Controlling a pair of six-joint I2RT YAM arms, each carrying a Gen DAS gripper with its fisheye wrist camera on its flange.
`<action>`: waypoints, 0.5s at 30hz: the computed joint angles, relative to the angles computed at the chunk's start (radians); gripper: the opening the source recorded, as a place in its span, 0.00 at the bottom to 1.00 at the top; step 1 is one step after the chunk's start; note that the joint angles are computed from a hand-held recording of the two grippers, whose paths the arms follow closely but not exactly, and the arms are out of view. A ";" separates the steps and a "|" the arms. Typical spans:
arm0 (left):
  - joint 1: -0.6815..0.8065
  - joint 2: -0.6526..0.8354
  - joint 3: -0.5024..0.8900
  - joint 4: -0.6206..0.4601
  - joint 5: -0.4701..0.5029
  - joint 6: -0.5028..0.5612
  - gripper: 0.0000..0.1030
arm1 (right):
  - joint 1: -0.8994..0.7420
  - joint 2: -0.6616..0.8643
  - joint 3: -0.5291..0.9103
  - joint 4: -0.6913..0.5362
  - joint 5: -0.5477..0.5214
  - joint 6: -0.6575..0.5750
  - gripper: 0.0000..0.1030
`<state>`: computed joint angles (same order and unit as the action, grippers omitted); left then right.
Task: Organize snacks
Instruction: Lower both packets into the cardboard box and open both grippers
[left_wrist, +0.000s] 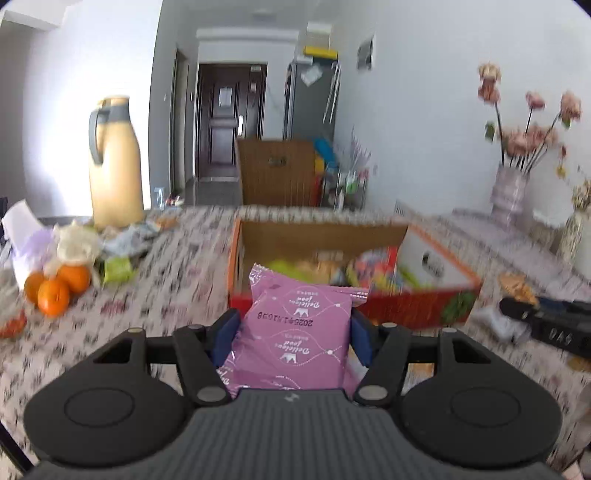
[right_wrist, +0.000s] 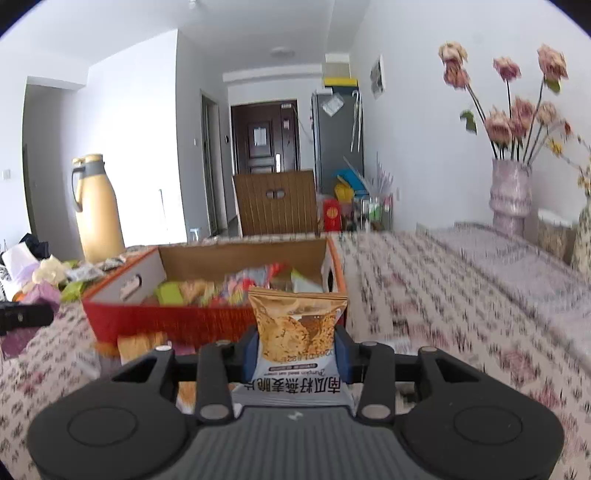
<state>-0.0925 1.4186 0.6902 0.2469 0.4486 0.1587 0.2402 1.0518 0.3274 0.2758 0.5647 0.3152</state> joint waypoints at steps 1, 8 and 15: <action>-0.007 0.006 0.022 -0.002 0.000 -0.014 0.61 | -0.006 0.011 0.018 0.009 -0.003 -0.014 0.39; -0.097 0.112 0.193 -0.015 -0.106 -0.101 0.61 | -0.108 0.142 0.180 0.047 -0.126 -0.086 0.39; -0.169 0.245 0.350 -0.023 -0.190 -0.178 0.61 | -0.169 0.348 0.365 0.082 -0.182 -0.133 0.39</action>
